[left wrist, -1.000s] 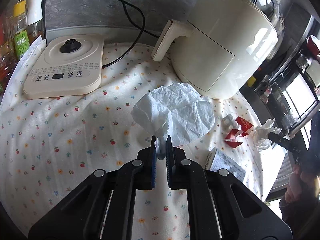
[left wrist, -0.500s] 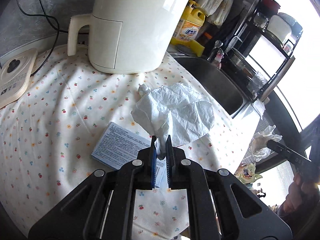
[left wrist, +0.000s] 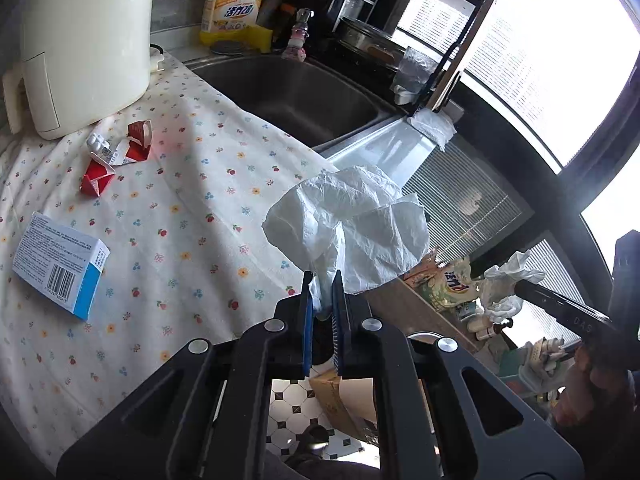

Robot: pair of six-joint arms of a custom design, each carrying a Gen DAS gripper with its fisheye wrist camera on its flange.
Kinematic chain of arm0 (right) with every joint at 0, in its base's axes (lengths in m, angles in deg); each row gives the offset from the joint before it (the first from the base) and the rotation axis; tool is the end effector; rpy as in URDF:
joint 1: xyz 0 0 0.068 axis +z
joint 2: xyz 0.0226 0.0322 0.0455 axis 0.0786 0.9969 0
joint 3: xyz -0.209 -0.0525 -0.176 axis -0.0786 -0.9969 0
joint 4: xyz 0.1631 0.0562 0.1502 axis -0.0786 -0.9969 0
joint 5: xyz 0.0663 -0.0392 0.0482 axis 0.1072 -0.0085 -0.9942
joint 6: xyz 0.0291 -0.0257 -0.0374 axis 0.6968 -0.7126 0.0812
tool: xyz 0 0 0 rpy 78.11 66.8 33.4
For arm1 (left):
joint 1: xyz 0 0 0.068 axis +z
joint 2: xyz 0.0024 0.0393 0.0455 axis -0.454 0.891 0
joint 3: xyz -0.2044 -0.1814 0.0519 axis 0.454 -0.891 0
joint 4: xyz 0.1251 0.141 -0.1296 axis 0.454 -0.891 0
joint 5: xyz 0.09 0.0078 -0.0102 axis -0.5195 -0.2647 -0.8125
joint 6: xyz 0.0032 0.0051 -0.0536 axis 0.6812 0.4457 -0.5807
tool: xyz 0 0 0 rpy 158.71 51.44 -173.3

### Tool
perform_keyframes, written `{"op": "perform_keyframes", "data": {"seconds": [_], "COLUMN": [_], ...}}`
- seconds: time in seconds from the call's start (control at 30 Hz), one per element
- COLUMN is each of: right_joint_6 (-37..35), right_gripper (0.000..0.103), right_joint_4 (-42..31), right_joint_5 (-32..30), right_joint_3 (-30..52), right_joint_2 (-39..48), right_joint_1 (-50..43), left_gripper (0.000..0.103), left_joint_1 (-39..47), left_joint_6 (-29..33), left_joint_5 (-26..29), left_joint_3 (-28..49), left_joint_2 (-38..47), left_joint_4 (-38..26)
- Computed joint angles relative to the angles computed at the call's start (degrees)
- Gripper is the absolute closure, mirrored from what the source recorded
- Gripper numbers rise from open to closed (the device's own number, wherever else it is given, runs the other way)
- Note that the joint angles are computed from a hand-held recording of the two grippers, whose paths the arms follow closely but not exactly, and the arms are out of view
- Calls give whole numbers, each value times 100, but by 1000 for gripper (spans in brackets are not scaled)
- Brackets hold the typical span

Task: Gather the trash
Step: 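Carry both tissues over the bin and open the right gripper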

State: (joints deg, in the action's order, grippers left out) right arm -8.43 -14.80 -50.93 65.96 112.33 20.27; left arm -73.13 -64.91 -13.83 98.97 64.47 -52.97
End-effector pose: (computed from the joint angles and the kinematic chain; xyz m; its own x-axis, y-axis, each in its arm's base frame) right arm 0.2054 0.0644 0.2691 -0.8404 -0.0548 -0.5392 -0.2167 0.9459 0.2416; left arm 0.1704 -0.1607 0.2799 -0.7792 -0.2709 -0.5653 -0.1084 0.9464 -0.3041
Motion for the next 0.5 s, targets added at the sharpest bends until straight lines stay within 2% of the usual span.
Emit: {"op": "perform_keyframes", "data": {"seconds": [0.2, 0.37, 0.4, 0.43, 0.5], "right_joint_6": [-1027, -2017, -2198, -2373, -2742], "right_gripper": [96, 95, 90, 70, 51], "right_joint_4": [-276, -481, -524, -558, -583], "right_joint_5": [-590, -962, -1028, -1116, -1231], "right_joint_3": [-882, -1342, -1391, -1437, -1535], "right_joint_2": [-528, -635, -630, -642, -744], "right_joint_1": [-1624, -2842, -3058, -3286, -3701], "left_gripper": [94, 94, 94, 94, 94], "left_joint_1": [-876, -1330, -1397, -1456, -1552], "left_joint_6": [-330, -532, -561, -576, -611], "left_joint_5": [19, 129, 147, 166, 217], "left_joint_3": [529, 1014, 1097, 1164, 1279], "left_joint_2": [1152, 1956, 2081, 2183, 2393], "left_joint_4": [363, 530, 550, 563, 613]}}
